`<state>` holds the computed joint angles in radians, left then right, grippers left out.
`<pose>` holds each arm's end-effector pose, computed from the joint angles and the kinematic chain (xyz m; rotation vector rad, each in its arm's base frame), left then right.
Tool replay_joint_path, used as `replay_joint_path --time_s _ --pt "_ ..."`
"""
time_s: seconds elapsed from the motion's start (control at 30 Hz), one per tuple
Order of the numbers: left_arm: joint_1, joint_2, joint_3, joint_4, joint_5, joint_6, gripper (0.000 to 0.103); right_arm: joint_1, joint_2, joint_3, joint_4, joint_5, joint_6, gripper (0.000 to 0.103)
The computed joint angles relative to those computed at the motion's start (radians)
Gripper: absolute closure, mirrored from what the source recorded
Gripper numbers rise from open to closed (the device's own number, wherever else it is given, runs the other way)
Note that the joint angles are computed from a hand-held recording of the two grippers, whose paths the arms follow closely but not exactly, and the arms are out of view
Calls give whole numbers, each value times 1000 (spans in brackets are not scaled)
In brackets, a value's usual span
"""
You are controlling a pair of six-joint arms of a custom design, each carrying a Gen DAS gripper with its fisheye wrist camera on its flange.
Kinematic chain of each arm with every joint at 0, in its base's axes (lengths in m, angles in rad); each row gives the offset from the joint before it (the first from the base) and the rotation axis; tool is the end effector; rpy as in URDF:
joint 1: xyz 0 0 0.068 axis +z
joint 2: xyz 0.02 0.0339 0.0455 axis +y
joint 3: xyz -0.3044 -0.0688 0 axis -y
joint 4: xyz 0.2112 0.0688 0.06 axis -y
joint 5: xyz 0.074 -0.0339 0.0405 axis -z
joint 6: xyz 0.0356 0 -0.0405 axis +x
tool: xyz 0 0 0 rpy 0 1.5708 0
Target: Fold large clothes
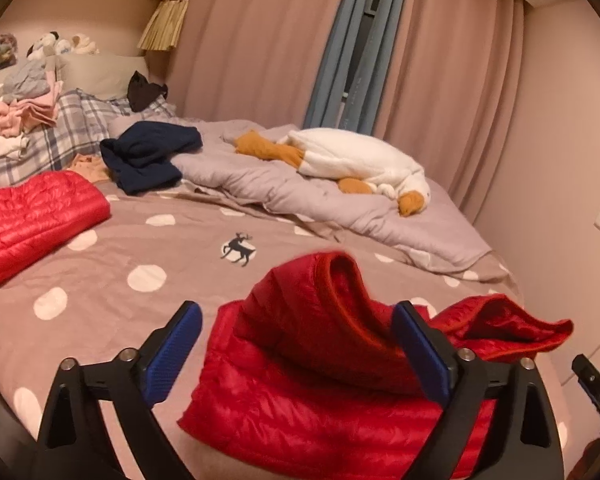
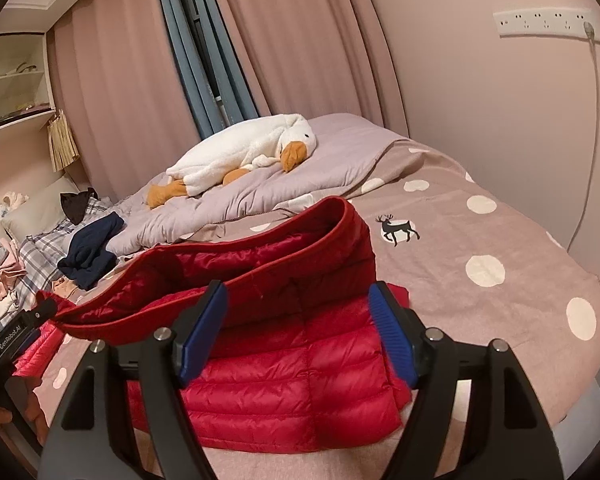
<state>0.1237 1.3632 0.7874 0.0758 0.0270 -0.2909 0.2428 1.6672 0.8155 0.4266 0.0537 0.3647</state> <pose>0.2614 0.0315 0.2942 -0.4104 2.0322 -0.1306 0.3240 0.0783 0.2519 0.1572 2.0049 0.3364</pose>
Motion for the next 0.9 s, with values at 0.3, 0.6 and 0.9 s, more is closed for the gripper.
replay_joint_path --time_s 0.3,0.6,0.9 --pt "3 15 5 -10 25 10 2 -4 -34 -25 6 -4 0 21" --pt "-60 433 161 98 -66 48 5 7 246 198 -24 21 5 19" --pt "-50 676 68 469 -90 23 1 21 642 411 53 98 8 10"
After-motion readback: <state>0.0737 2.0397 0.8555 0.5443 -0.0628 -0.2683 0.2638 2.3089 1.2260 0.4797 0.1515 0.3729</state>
